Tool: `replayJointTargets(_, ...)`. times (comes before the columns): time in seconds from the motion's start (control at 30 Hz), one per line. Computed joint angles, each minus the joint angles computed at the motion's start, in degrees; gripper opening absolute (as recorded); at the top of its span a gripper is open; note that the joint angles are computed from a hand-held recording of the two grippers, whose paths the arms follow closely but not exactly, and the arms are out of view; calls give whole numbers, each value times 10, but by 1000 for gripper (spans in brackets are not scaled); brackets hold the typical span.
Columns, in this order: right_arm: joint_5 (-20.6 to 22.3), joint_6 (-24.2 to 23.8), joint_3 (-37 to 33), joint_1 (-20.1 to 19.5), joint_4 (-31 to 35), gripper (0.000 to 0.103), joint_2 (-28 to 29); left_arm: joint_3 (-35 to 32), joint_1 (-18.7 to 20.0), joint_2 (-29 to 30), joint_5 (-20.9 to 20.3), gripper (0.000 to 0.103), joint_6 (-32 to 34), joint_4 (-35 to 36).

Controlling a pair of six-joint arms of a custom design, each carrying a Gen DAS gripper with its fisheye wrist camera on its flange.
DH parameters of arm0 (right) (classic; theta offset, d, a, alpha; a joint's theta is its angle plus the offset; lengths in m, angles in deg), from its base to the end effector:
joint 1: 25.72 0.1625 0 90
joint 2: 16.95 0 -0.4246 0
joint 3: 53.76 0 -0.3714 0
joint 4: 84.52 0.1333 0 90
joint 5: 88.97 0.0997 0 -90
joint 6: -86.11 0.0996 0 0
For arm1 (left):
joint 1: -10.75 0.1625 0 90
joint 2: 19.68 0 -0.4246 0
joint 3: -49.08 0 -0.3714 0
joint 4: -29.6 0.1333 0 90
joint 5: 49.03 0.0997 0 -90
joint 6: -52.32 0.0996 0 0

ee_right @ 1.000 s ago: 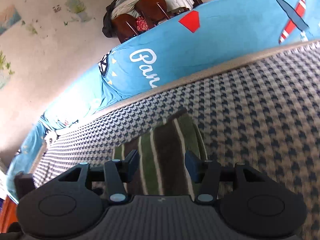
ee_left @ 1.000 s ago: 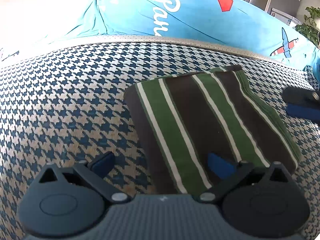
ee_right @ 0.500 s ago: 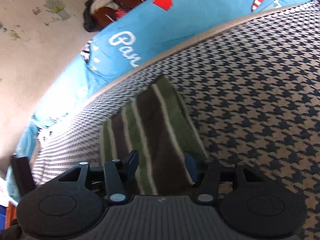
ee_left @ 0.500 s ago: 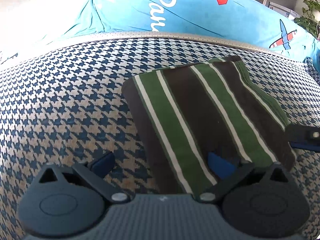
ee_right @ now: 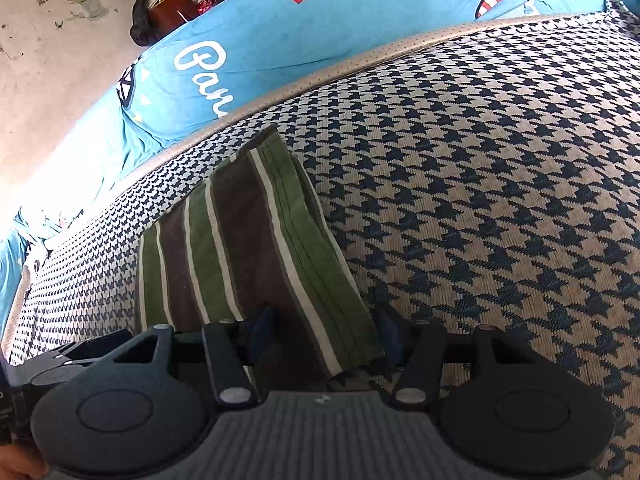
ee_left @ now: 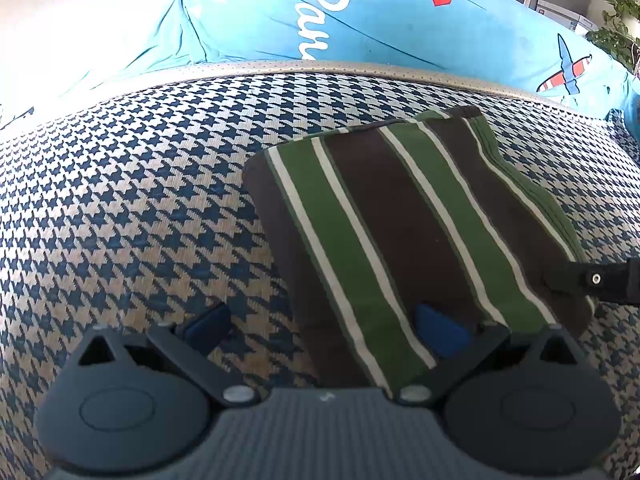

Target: Fold clothes

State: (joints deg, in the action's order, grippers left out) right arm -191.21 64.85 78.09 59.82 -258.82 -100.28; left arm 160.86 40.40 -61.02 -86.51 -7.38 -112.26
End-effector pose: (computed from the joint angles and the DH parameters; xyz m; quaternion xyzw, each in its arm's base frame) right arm 0.0782 -0.4405 0.2853 0.1058 -0.9409 0.2752 0.1669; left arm -0.3454 -0.4410 0.0038 0.0764 0.8846 -0.3059 0.3436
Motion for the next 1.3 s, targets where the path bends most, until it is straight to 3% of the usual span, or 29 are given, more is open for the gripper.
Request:
replayJointTargets(0.5, -43, -54, 19, 35, -62, 72, -5, 37, -34, -48, -13, 103, -71, 65)
replayJointTargets(0.73, -29, -43, 47, 33, -63, 81, -48, 56, -59, -71, -16, 103, -101, 94)
replayJointTargets(1.3, -61, -28, 94, 57, -112, 92, -52, 74, -95, -90, -8, 103, -173, 168)
